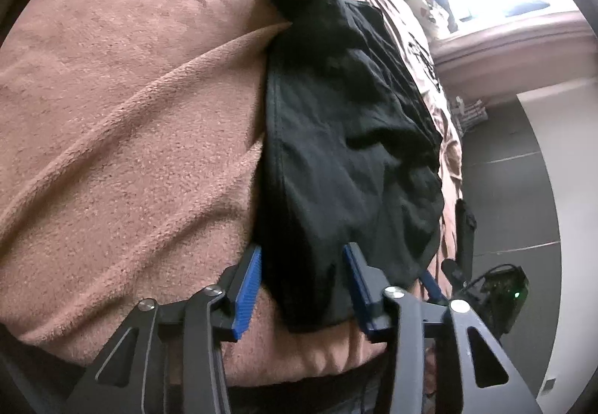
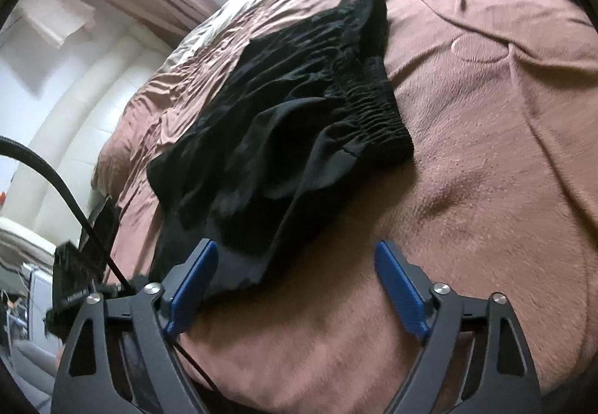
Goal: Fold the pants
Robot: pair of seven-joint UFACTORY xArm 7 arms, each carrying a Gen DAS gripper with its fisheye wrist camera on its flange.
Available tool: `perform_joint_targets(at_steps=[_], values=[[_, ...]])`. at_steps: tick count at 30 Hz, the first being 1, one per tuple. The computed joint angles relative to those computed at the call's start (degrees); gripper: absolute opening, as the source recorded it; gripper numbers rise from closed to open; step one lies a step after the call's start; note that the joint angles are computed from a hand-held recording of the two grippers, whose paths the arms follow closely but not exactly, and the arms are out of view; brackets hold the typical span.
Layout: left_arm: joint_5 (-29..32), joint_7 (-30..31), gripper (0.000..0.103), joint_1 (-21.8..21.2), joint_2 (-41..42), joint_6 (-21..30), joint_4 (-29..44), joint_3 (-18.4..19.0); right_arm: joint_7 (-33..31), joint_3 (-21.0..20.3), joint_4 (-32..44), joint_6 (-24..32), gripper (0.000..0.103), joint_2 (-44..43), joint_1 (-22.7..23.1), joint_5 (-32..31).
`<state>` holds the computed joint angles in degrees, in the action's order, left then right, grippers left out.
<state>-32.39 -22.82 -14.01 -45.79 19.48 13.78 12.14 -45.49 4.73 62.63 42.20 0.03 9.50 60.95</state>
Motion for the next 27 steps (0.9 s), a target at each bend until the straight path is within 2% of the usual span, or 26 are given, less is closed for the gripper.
perform_joint_targets(at_steps=[2,3,4,6,9,10,11,13,15,18,23,27], values=[[1.3,-0.6,0.023,1.0,1.5,0.0,0.7,-1.3,1.0,0.3,1.4,-1.1,0.081,1.5,0.2,0.3],[2.6,-1.7,0.012,2.6,1.9,1.2,0.9,-2.6,1.6,0.5,2.1,-1.5,0.079,2.3,0.2,0.4],[2.5,-1.9,0.009,2.7,1.7,1.1,0.6,-2.3,2.0,0.7,3.1,-1.8,0.077,3.4,0.1,0.7],[1.9,-1.7,0.006,2.1,0.8,0.1,0.1,-1.7,3.2,1.1,4.1,-2.8,0.066,4.5,0.0,0.8],[3.8,-2.6,0.005,3.1,0.1,0.4,0.5,-3.4,4.6,1.9,5.1,-4.1,0.04,5.9,-0.4,0.8],[4.1,-2.6,0.005,2.9,-0.5,0.1,0.6,-3.5,4.2,2.1,5.4,-3.7,0.034,6.3,-0.7,1.6],[4.5,-2.8,0.005,3.0,-0.5,-0.2,0.8,-3.7,3.6,2.2,5.6,-2.5,0.023,6.3,-1.1,2.3],[6.1,-4.2,0.004,4.5,-1.0,-0.3,1.4,-5.1,2.7,2.3,6.2,-0.7,0.016,6.5,-1.7,3.3],[6.8,-3.5,0.004,3.9,-2.0,-1.5,1.8,-4.3,1.2,2.5,5.7,-0.5,0.008,5.7,-1.9,4.8],[9.0,-4.5,0.004,5.5,-1.7,-1.4,3.9,-5.4,-2.2,2.4,5.3,0.0,0.005,4.6,-2.0,8.6],[10.3,-3.1,0.004,4.7,0.2,-3.0,7.6,-3.6,-5.1,1.9,6.1,-0.1,0.004,4.0,-1.6,12.6],[10.2,0.3,0.004,2.8,3.8,-4.4,12.3,-0.7,-5.3,1.9,7.7,-0.6,0.003,4.6,-1.3,12.9]])
